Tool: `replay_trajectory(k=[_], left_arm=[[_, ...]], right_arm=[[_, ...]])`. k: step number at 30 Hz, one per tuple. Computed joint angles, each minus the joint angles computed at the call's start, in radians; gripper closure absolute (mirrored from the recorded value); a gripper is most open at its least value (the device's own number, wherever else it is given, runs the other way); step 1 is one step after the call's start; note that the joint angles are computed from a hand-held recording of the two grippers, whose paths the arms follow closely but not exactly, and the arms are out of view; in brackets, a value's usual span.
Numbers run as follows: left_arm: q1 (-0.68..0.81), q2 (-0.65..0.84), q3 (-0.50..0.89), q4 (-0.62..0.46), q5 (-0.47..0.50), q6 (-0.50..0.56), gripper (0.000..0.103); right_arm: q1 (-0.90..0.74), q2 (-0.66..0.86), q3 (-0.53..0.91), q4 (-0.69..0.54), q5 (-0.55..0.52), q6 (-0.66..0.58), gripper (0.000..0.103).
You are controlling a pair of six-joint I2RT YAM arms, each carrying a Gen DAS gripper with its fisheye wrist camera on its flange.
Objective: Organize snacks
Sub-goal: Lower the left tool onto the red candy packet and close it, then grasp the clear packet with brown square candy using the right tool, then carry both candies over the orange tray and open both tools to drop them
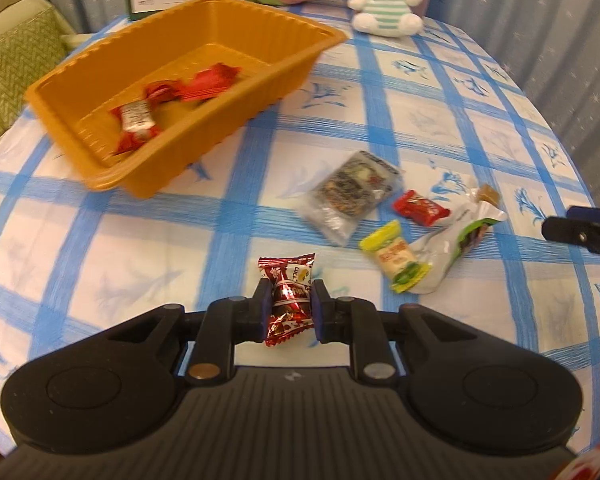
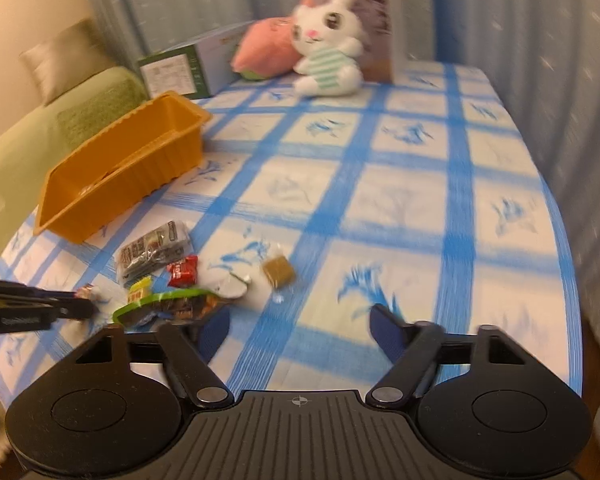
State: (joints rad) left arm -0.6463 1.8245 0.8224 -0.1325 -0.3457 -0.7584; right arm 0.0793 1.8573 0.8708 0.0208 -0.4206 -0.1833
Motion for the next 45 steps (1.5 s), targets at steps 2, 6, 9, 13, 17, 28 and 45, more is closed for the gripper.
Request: replay_trajectory(k=[2,6,9,13,17,28,45], left_arm=[[0.003,-0.032,-0.027,-0.014,-0.012,-0.021,0.084],[0.009,-0.086,-0.071,-0.041,-0.037,-0.067,0.084],[0.014,-0.126,-0.103,-0.063,-0.057,-0.096,0.084],[0.021,-0.167,-0.133,-0.093,-0.076,-0.13,0.084],[0.027,-0.195,-0.155,-0.11,-0.089,-0.155,0.084],[0.024,-0.256,-0.17,-0.157,-0.121,-0.183,0.084],[0.026,-0.377,-0.1,-0.237,-0.161,-0.081,0.084]], right_arm=[[0.003,0.05,0.05,-0.017,-0.019,-0.042,0.045],[0.023,0.132,0.122,-0.019,-0.022,-0.117,0.054],[0.043,0.19,0.182,-0.037,-0.012,-0.16,0.059],[0.063,0.254,0.253,-0.066,0.002,-0.198,0.064],[0.077,0.288,0.295,-0.083,0.006,-0.227,0.067],[0.107,0.294,0.317,-0.09,0.045,-0.305,0.082],[0.11,0.159,0.352,-0.199,-0.064,-0.175,0.082]])
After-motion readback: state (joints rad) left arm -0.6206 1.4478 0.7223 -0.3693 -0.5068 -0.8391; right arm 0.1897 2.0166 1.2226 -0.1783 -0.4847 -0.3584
